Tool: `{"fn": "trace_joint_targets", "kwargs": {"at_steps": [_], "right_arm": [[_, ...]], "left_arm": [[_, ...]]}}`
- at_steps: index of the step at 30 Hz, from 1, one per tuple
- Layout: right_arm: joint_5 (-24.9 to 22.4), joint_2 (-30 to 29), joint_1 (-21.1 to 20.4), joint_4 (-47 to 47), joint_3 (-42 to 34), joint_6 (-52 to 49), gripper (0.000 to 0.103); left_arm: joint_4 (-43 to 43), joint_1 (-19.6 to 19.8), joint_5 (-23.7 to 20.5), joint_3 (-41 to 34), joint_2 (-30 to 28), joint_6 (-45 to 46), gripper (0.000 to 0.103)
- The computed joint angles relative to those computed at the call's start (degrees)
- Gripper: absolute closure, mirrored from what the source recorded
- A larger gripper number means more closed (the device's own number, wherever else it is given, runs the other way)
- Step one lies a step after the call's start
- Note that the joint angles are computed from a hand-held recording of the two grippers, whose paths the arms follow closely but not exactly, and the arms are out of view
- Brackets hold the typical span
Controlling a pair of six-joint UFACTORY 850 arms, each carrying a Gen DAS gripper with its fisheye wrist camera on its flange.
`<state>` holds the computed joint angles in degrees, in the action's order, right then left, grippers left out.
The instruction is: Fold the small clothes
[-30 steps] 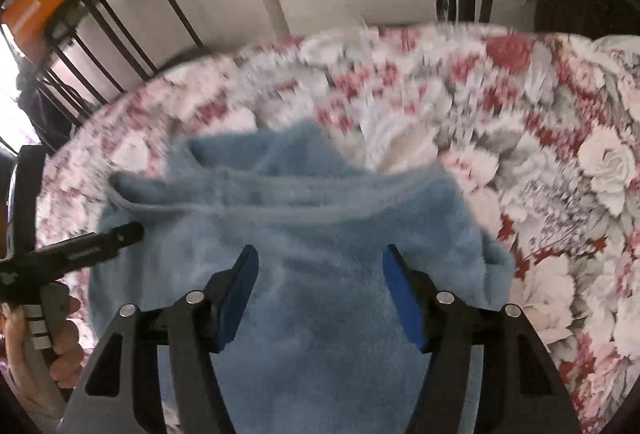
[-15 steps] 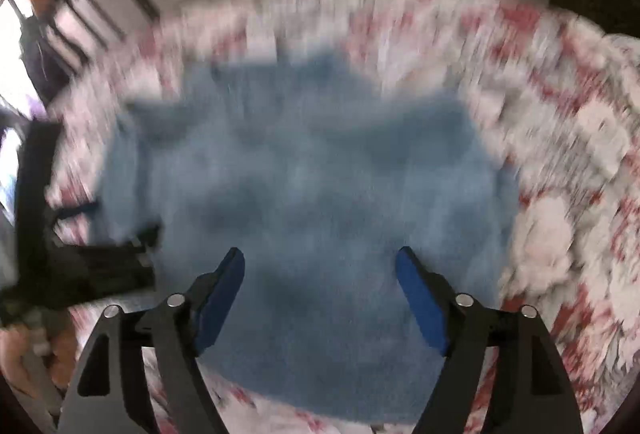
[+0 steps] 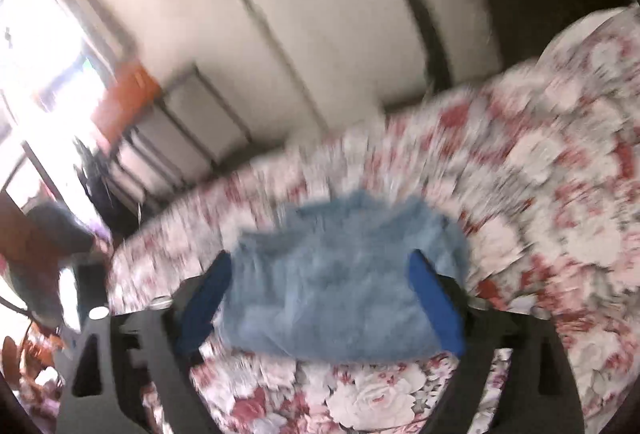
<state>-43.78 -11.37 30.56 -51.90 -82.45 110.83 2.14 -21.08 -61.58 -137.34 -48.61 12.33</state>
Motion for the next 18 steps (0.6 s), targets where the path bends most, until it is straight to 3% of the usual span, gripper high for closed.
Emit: {"fn": "trace_joint_targets", "kwargs": {"at_steps": [2,4,6,7,9,11,12,13,16,18], "right_arm": [[-2.0,3.38,3.2,-11.03,3.89,9.82,0.003],[-5.21,7.08,6.07,-15.4,8.7,17.89,0.003],[0.38,10.78,3.71,-10.99,12.92,27.86,0.003],[4.34,12.72,2.58,-10.39,15.07,32.84,0.003],[5.05,16.5,2.76,-16.17,19.92,44.2,0.003],[-1.02,17.49,4.33,-19.22,23.09,47.73,0.003],[-1.45,17.52,3.8,-17.35,23.93,46.82,0.003],[0.51,17.79,2.79,-15.92,25.09,47.77,0.003],[15.4,18.94,-1.67,-22.54,30.8,61.1,0.003],[21.12,17.75,-3.31,-22.28,31.87,62.85,0.003]], "left_arm": [[0.84,0.51,3.6,9.94,6.59,-0.27,0.005],[-0.6,2.08,10.27,19.41,12.84,2.21,0.005],[-0.56,3.64,18.64,30.17,19.54,3.23,0.005],[1.48,4.07,19.91,33.09,20.98,1.18,0.005],[-1.65,4.97,17.32,32.53,20.33,3.71,0.005],[-3.19,5.0,17.58,31.74,19.14,6.11,0.005],[-0.39,4.46,17.59,31.1,18.46,3.78,0.005],[0.68,4.0,16.78,29.17,16.93,2.76,0.005],[-2.01,3.75,16.07,24.91,13.47,2.91,0.005],[-1.17,3.01,11.37,18.07,8.33,0.7,0.005]]}}
